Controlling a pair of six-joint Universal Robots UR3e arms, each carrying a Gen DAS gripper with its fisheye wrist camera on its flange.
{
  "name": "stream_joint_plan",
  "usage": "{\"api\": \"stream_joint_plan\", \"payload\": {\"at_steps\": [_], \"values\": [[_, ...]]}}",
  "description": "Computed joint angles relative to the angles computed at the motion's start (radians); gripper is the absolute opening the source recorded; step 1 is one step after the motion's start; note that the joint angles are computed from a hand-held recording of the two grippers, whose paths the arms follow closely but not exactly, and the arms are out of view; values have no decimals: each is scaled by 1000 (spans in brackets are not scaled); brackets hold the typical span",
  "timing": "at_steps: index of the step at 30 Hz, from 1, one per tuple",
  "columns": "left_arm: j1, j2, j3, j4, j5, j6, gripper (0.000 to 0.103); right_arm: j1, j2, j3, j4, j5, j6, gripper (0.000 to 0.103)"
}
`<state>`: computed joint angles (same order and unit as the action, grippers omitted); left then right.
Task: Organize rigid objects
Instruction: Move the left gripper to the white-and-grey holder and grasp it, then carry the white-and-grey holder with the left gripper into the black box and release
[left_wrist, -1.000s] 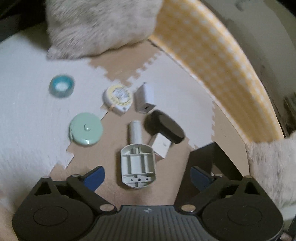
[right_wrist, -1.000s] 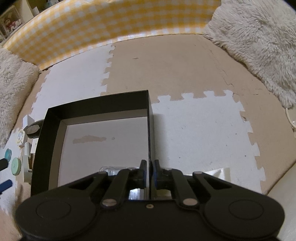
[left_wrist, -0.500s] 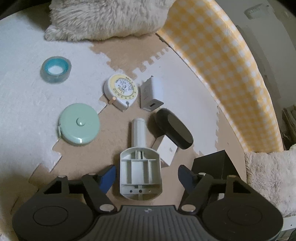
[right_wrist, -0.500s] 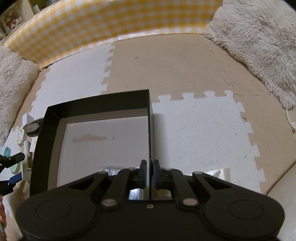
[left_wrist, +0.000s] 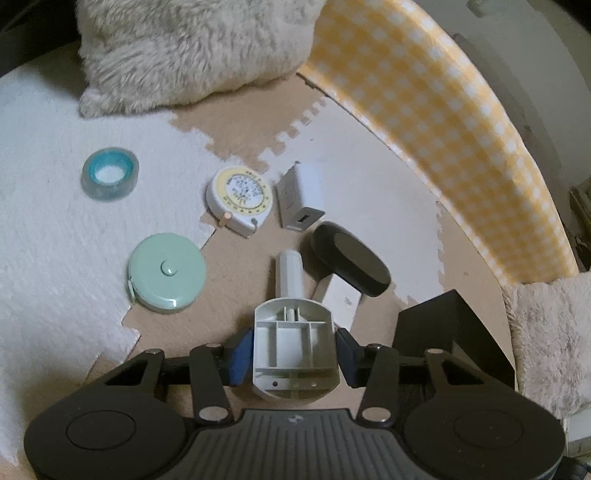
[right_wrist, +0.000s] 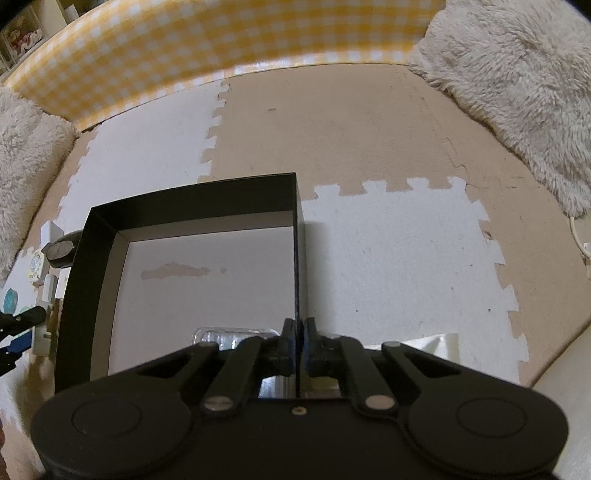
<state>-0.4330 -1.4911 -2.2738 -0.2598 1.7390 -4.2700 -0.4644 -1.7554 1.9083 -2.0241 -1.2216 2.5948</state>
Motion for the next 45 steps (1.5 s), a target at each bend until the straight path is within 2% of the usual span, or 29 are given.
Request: {"api": "stream_joint_plan", "payload": {"at_steps": [10,14,26,30,33,45], "values": [[-94,25,98,-79,89,27,48,4,1,-1,-4,-4,1,4],[-162,-14,191,-82,143,98,48,5,1,-2,-5,-6,1,4],[-287,-285,475,-7,67,233,48,18,1,-5,-11,-21,5,4],[-312,-372,557,-32,52,262,48,19,0,-7,-9,-23,5,4],[-316,-411,587,-53,48,246,48,25,3,-9,-11,-28,7,4],[-349,-520,725,-169,99,288,49,26,2,-8,-11,-29,9,4]]}}
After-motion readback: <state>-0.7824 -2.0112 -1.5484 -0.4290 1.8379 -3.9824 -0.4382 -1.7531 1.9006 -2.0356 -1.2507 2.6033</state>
